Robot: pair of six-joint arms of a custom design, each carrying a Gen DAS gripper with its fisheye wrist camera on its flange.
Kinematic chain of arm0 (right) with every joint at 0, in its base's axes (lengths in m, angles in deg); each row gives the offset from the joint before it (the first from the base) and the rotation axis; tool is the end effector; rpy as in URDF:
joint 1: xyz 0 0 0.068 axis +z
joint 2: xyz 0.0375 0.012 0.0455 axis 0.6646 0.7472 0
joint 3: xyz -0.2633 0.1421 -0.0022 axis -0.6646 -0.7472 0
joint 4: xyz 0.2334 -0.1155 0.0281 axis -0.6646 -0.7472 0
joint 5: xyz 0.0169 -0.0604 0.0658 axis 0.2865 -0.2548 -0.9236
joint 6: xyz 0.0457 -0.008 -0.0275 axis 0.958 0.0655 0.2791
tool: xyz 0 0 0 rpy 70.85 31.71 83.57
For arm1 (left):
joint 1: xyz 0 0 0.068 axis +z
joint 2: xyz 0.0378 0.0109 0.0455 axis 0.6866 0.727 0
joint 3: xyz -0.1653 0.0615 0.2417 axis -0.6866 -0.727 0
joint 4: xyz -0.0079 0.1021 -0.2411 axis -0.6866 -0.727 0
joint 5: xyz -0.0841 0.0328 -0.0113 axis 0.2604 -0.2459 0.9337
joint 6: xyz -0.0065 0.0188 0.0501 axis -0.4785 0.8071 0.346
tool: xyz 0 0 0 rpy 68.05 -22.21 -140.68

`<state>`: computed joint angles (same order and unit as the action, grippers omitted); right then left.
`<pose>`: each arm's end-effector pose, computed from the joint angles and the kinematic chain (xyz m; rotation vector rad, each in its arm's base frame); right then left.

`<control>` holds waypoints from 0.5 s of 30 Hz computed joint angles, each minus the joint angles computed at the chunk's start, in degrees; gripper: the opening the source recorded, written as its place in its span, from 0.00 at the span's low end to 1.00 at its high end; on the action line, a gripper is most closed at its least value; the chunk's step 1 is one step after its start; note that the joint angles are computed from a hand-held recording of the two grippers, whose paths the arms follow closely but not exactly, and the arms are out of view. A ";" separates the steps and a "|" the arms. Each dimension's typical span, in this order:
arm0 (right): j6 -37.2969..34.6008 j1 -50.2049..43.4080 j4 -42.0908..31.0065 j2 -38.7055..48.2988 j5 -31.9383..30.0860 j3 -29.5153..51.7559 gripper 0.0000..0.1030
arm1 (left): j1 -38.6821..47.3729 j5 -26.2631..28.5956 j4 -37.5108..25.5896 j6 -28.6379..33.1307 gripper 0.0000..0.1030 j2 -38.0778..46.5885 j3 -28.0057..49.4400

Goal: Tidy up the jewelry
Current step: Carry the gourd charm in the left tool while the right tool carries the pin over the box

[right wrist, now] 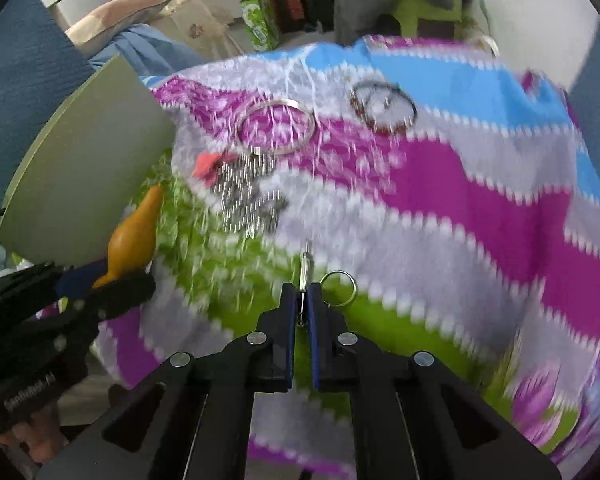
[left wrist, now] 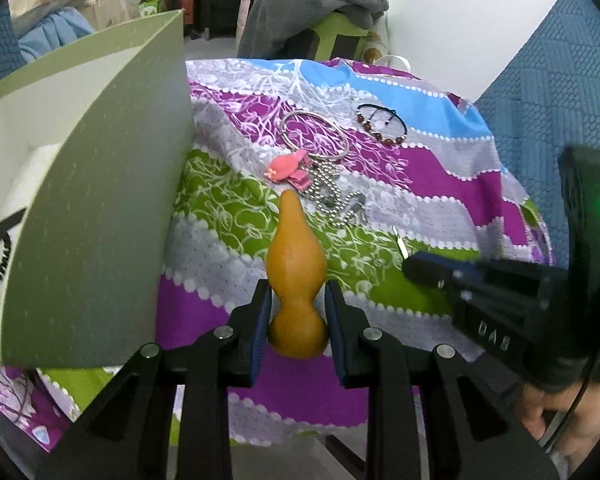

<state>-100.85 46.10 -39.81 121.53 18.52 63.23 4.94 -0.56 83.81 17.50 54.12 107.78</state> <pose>0.3506 0.0422 0.0610 -0.8490 2.6301 0.5218 0.2553 -0.1903 0.0858 -0.4480 2.5865 -0.2005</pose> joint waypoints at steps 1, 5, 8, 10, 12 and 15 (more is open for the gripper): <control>0.27 -0.05 -0.45 -0.10 -0.16 -0.15 0.04 | -0.10 0.45 0.34 -0.27 0.27 -0.16 -0.20; 0.77 -1.47 -1.53 -1.56 -0.63 -2.30 0.04 | -0.78 1.68 1.14 -0.80 0.27 -1.14 -0.90; 0.84 -1.46 -0.85 -1.99 -0.50 -2.93 0.08 | -0.76 2.19 1.62 -0.93 0.27 -1.83 -1.34; 0.73 -0.91 0.74 -2.34 0.50 -3.63 0.09 | -0.76 2.27 1.63 -0.97 0.27 -2.15 -1.49; 1.06 0.04 3.09 -2.81 1.99 -4.69 0.11 | -0.63 2.34 1.73 -0.87 0.27 -2.46 -1.69; 0.73 0.91 5.18 -3.12 3.37 -5.60 0.14 | -0.43 2.22 1.86 -0.51 0.27 -2.96 -2.01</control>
<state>-100.12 47.01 -34.63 118.41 21.88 57.63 4.50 1.66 85.67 16.99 51.16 105.76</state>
